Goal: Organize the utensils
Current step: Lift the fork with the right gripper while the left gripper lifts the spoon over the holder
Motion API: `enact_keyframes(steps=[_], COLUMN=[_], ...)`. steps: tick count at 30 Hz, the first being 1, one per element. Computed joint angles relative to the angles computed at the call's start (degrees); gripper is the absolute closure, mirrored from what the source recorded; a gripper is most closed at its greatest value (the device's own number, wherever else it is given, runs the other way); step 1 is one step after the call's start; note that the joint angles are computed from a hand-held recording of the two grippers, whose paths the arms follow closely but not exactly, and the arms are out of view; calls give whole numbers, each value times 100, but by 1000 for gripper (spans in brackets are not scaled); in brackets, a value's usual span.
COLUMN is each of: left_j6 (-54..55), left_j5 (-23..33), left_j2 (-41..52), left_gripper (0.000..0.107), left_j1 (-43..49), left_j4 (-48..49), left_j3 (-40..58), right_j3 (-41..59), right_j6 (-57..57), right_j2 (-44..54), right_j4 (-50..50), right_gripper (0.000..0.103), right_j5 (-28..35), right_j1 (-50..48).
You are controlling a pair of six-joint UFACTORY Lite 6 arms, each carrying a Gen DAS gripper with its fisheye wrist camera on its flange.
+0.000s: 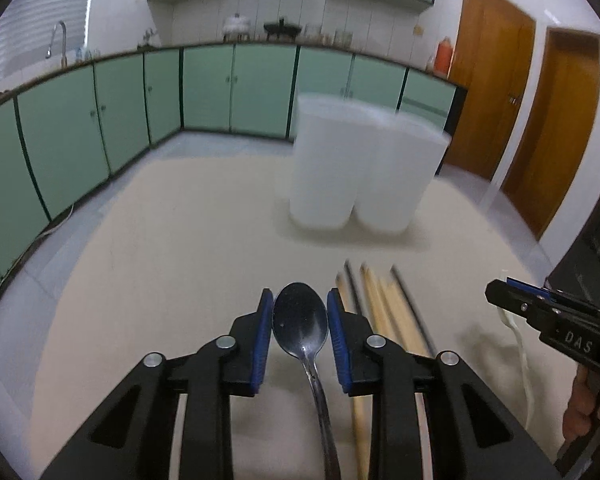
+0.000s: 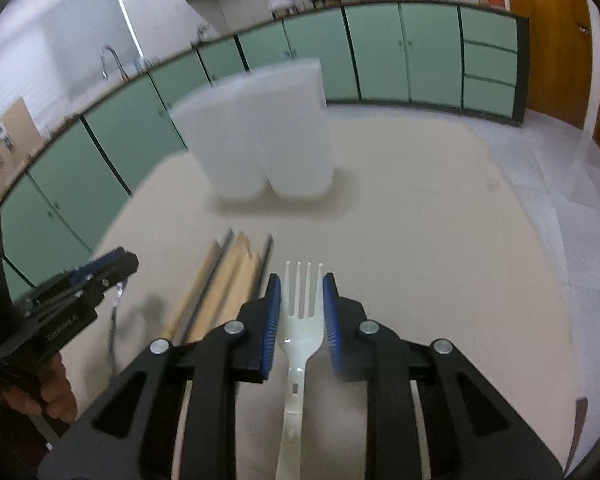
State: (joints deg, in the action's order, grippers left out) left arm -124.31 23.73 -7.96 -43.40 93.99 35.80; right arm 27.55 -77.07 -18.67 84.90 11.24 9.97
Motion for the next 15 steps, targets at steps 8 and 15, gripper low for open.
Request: enact_keyframes(steps=[8, 15], left_j6=[-336, -139], left_j5=[209, 80], left_j2=[-37, -166], left_gripper=[80, 80], left_j1=[78, 321], left_j4=[665, 725], left_j3=[466, 826], right_j3=[753, 1505], right_j6=[-1484, -1817], right_j2=[279, 697], right_j4=[1371, 1644], right_gripper=[83, 83], right_j5=[610, 974], right_j1=[-431, -696])
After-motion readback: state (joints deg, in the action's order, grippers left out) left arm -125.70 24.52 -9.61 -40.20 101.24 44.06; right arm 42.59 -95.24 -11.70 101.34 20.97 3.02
